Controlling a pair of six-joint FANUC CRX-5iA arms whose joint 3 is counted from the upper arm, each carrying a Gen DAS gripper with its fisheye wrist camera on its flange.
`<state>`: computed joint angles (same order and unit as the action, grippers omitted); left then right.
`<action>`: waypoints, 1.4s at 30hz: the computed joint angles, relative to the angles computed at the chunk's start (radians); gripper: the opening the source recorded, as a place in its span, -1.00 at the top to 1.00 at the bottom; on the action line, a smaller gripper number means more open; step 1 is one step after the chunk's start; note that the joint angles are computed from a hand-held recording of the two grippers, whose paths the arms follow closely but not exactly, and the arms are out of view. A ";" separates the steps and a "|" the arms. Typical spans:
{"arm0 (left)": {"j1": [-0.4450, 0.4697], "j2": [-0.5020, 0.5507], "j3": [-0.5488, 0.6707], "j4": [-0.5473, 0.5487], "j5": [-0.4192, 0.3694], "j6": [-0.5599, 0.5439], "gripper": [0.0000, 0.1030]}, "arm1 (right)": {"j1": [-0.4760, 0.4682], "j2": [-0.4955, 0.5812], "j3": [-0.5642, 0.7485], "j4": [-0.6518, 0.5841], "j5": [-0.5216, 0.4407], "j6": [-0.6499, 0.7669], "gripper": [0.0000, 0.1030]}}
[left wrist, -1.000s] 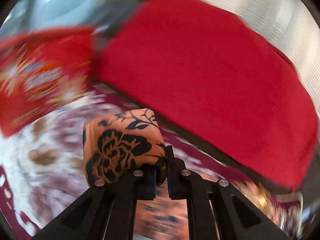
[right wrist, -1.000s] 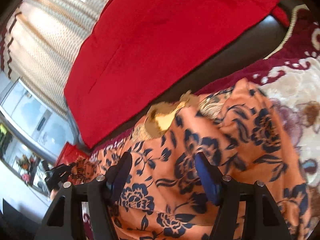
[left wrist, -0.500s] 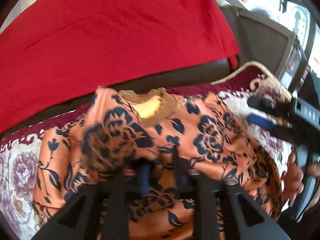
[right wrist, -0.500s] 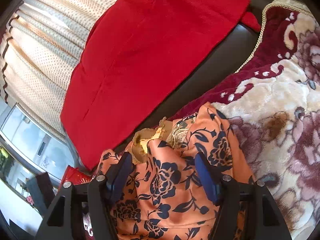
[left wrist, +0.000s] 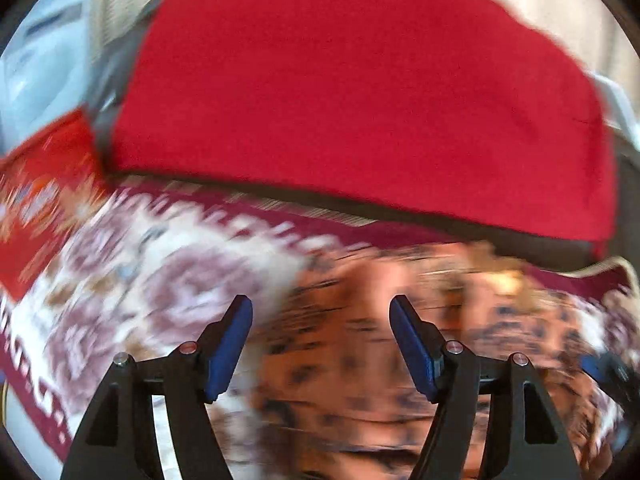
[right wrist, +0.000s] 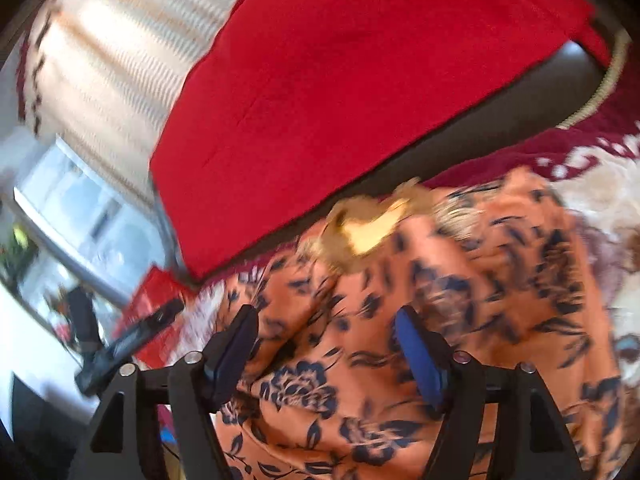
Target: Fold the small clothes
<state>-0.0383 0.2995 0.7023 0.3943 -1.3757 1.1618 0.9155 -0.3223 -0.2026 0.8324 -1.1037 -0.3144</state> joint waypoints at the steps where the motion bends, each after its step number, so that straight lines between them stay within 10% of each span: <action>1: -0.002 0.028 0.036 -0.043 -0.024 0.036 -0.39 | 0.004 0.049 0.057 -0.022 -0.030 0.066 -0.49; 15: 0.005 0.128 0.165 -0.098 -0.154 0.100 -0.39 | -0.077 0.621 0.747 -0.214 -0.484 0.848 -0.70; 17: 0.004 0.132 0.170 -0.098 -0.155 0.094 -0.39 | -0.100 0.578 0.683 -0.255 -0.415 0.786 -0.54; 19: 0.001 0.129 0.165 -0.100 -0.152 0.089 -0.39 | -0.113 0.490 0.573 -0.266 -0.307 0.659 0.17; 22: -0.004 0.123 0.154 -0.097 -0.144 0.082 -0.39 | -0.100 0.397 0.460 -0.201 -0.244 0.522 0.66; 34: -0.088 0.033 0.016 -0.081 -0.046 -0.052 -0.39 | 0.122 0.011 0.046 0.067 -0.303 0.001 0.67; 37: -0.107 0.026 0.007 -0.101 -0.039 -0.057 -0.39 | 0.141 -0.118 -0.103 0.108 -0.171 -0.193 0.54; 40: -0.108 0.030 0.011 -0.100 -0.040 -0.045 -0.39 | 0.098 -0.167 -0.162 0.113 -0.045 -0.293 -0.78; 42: -0.106 0.030 0.009 -0.096 -0.038 -0.044 -0.39 | 0.081 -0.162 -0.180 0.181 -0.014 -0.289 -0.78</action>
<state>-0.1444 0.3298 0.7116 0.2982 -1.4136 1.1181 0.9969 -0.4847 -0.3828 1.0134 -1.1174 -0.6034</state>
